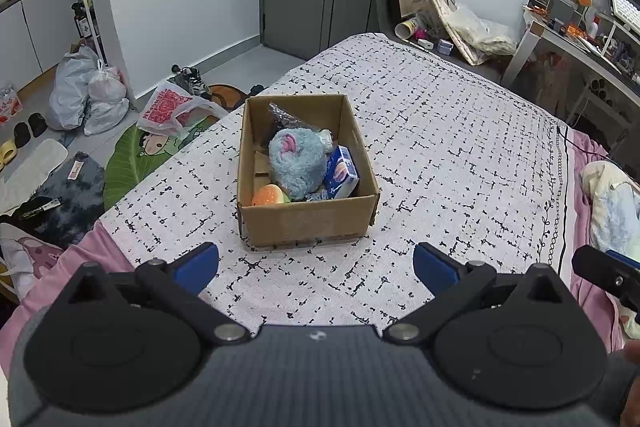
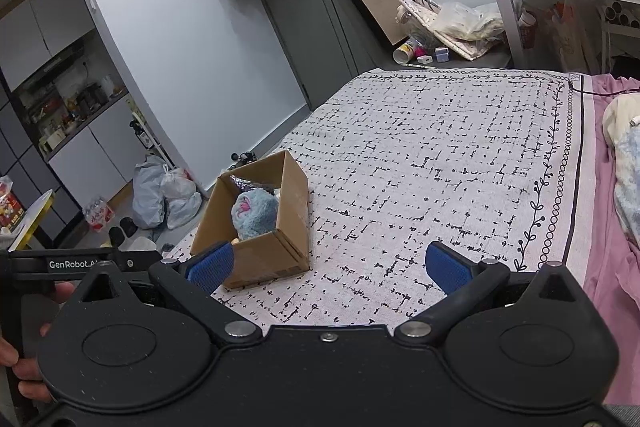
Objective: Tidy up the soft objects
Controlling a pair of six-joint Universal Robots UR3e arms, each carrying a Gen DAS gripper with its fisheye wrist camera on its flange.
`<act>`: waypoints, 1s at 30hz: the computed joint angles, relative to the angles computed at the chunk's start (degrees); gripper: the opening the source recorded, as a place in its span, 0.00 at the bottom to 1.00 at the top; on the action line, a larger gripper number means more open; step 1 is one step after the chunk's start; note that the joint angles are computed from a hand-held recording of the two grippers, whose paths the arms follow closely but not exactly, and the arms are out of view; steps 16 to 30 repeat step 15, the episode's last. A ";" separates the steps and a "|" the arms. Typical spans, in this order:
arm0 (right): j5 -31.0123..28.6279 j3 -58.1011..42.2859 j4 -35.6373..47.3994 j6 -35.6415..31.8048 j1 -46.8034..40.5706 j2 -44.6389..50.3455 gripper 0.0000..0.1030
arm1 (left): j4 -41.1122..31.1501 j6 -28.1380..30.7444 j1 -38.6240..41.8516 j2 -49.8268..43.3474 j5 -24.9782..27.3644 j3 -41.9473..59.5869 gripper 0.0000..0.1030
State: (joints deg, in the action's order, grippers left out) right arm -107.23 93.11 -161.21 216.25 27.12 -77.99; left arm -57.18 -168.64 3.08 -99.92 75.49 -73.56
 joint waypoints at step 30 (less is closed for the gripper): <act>0.21 0.30 0.05 0.12 -0.06 -0.16 1.00 | 0.98 0.10 -0.13 1.20 0.64 -1.75 1.00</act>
